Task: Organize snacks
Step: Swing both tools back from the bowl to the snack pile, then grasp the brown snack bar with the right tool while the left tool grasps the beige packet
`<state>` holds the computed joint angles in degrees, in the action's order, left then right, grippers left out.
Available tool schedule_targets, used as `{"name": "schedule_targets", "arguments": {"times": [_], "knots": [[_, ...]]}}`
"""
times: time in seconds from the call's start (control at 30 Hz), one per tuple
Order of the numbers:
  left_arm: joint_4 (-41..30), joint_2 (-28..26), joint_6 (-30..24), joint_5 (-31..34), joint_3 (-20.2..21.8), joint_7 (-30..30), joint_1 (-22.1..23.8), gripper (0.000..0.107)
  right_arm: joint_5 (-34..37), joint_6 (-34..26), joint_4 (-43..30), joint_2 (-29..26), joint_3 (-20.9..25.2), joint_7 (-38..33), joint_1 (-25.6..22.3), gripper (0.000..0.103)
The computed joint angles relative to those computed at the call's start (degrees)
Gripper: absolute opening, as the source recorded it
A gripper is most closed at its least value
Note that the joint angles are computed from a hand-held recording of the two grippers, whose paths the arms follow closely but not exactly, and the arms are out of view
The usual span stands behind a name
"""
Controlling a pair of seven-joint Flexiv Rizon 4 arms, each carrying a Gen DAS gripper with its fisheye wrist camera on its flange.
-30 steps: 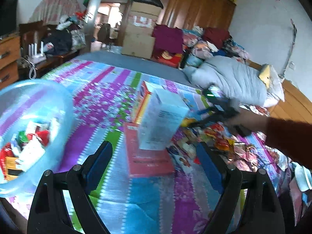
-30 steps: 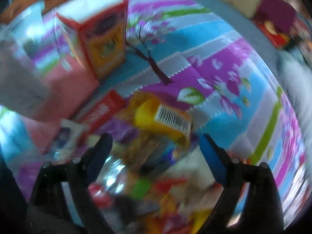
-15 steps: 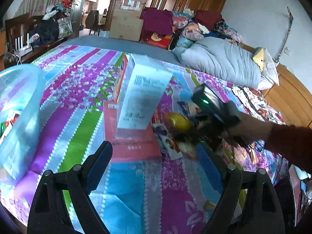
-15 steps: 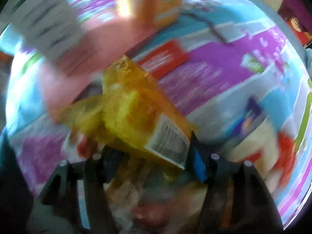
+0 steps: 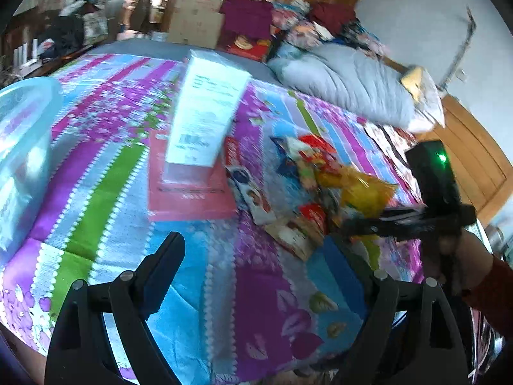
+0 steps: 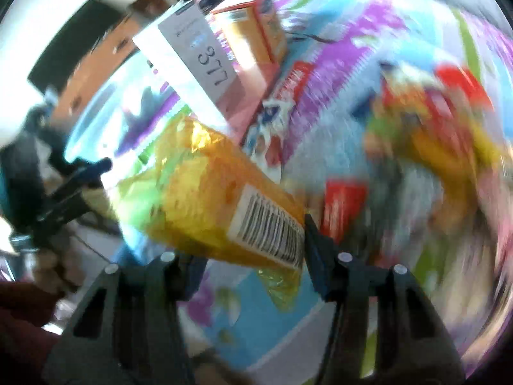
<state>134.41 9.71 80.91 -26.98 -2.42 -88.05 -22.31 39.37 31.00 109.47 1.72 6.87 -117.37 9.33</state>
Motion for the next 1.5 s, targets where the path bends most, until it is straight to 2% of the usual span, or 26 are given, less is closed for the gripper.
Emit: {"name": "schedule_targets", "arguments": {"times": [0.13,0.2,0.23,0.27,0.3,0.33,0.4,0.47,0.53,0.6,0.67,0.7,0.8,0.87,0.9,0.97,1.07,1.2,1.33,1.4,1.47,1.5], "knots": [[-0.63,-2.54,-1.84,-5.34,-0.12,6.19,-3.16,0.089,-5.24,6.03,9.4,5.59,0.5,8.17,-1.45,0.056],[-1.27,-4.77,-1.92,-10.56,-1.01,10.27,-4.84,0.089,-7.84,9.21,12.36,6.8,0.64,12.32,-1.36,0.056],[-1.79,-6.24,-1.73,-15.73,-1.6,13.65,-6.13,0.089,-10.37,11.29,13.92,6.76,1.01,14.36,-1.19,0.059],[-2.42,-7.54,-1.79,-20.51,-2.43,16.35,-6.83,0.089,-11.12,11.96,14.37,6.53,0.66,14.69,-0.76,0.067],[-2.81,-8.33,-1.94,-21.86,-3.16,16.72,-6.51,0.089,-12.57,13.74,14.94,6.44,0.89,15.27,-0.27,0.069],[-3.37,-9.25,-2.02,-20.78,-3.82,15.36,-5.8,0.089,-14.82,16.29,16.09,6.8,1.38,16.07,0.02,0.073],[-4.47,-10.45,-2.81,-14.14,-4.33,9.65,-3.83,0.089,-20.93,22.05,18.69,7.74,2.32,18.71,0.06,0.074],[-4.42,-10.33,-2.41,-11.61,-4.75,6.21,-2.89,0.089,-24.9,27.9,20.48,8.38,2.1,20.48,-0.09,0.074],[-4.05,-9.41,-2.29,-6.61,-4.39,1.8,-1.71,0.089,-25.13,31.41,20.57,8.56,1.34,20.69,0.8,0.075],[-3.55,-8.54,-2.39,-3.44,-4.03,-1.12,-0.8,0.089,-14.25,28.74,16.15,7.86,-1.87,12.44,4.76,0.075],[-2.84,-7.63,-2.6,-2.02,-3.57,-3.01,-0.14,0.089,0.28,16.29,7.74,4.79,-7.41,2.4,8.28,0.074],[-2.54,-7.24,-2.87,-1.58,-3.37,-3.82,0.12,0.089,2.66,13.5,5.45,2.86,-7.75,0.89,8.24,0.072],[-1.68,-6.7,-2.64,-2.9,-3.09,-4.18,-0.01,0.089,1.26,10.85,-0.24,-5.16,-5.67,1.19,8.39,0.072],[-1.32,-6.48,-2.6,-3.98,-3.04,-3.69,-0.34,0.089,2.25,6.44,-4.71,-10.81,-4.88,2.41,7.67,0.068],[-1.23,-6.36,-2.72,-4.29,-3.04,-3.46,-0.46,0.089,1.31,6.31,-5.15,-12.03,-4.28,3.36,7.43,0.067],[-1.15,-6.16,-2.83,-6.02,-3.03,-1.57,-1.11,0.089,0.34,8.65,-5.02,-13.43,-3.05,4.26,6.74,0.051],[-1.37,-6.53,-2.53,-8.43,-3.35,0.25,-2.09,0.089,4.16,8.16,-5.02,-13.11,-1.39,4.03,2.89,0.035],[-2.81,-8.7,-1.57,-14.0,-4.59,4.33,-3.54,0.089,10.85,7.71,-3.21,-8.01,1.51,-0.88,-2.84,0.035],[-5.5,-12.54,0.84,-23.52,-7.04,10.1,-4.74,0.089,17.32,7.67,-0.73,-0.97,0.5,-4.5,-5.6,0.035],[-7.96,-15.38,-0.14,-20.45,-7.31,6.31,-3.68,0.089,18.92,7.89,0.68,1.48,-0.92,-4.74,-5.95,0.035],[-11.54,-18.79,-2.37,-9.63,-5.57,-3.33,-2.7,0.089,18.7,9.07,2.18,2.88,-2.01,-4.78,-5.84,0.035],[-13.0,-20.09,-3.21,-6.59,-5.29,-6.15,-2.38,0.089,18.52,10.52,2.7,2.88,-2.11,-4.78,-5.37,0.035]]}}
